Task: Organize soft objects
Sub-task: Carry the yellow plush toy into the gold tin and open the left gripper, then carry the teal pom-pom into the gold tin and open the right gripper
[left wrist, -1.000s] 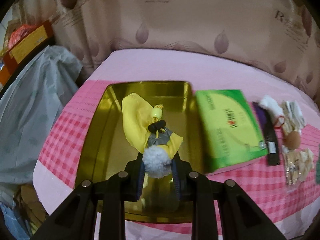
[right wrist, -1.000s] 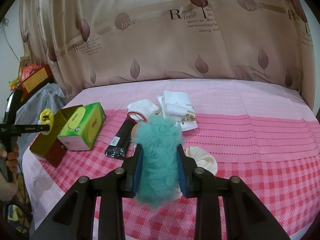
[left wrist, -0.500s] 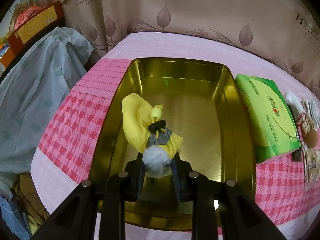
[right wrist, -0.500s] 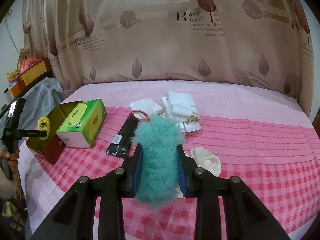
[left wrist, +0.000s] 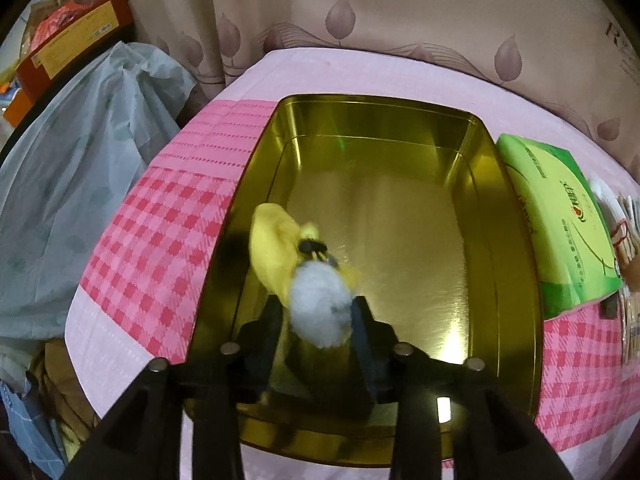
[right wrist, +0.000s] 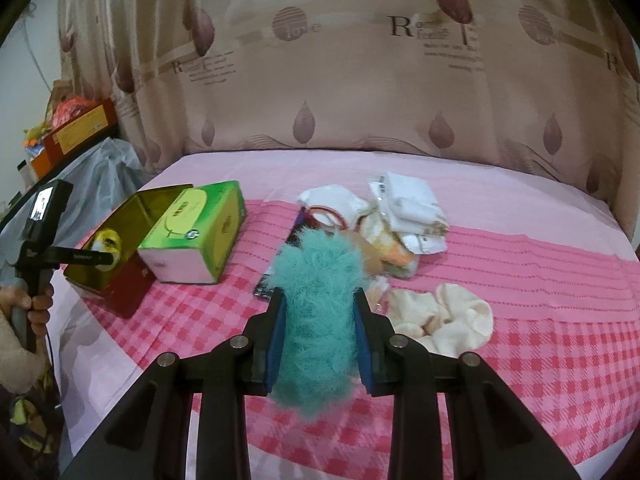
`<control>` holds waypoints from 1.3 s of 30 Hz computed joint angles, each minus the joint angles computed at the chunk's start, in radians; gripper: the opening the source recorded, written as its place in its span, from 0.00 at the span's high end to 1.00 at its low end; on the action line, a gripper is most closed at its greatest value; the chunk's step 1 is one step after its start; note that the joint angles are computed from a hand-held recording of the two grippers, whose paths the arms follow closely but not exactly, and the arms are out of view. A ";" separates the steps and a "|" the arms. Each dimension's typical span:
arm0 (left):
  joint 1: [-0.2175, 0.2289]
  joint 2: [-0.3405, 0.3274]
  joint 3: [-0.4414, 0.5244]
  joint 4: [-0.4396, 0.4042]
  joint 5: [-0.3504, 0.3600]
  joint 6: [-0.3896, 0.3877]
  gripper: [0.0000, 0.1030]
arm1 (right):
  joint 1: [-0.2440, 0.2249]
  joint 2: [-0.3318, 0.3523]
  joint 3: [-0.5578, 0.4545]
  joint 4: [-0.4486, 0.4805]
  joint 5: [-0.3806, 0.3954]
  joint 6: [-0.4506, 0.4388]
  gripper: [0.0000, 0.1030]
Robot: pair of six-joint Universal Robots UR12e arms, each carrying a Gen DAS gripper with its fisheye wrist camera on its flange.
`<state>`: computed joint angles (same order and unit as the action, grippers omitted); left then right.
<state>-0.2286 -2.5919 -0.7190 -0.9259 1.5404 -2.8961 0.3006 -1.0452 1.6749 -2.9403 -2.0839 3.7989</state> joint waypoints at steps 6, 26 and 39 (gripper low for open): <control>0.010 0.022 -0.028 0.019 -0.051 -0.015 0.48 | 0.006 0.017 -0.041 0.017 0.015 -0.044 0.73; 0.044 0.124 -0.190 0.311 -0.009 -0.158 0.48 | 0.022 0.180 -0.352 0.070 0.236 -0.265 0.73; 0.065 0.108 -0.150 0.274 0.029 -0.254 0.48 | 0.030 0.316 -0.587 0.197 0.321 -0.335 0.73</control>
<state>-0.1640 -2.4837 -0.8690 -0.6522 1.5689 -3.1504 0.3302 -0.7295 1.0876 -2.7433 -1.7625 3.4635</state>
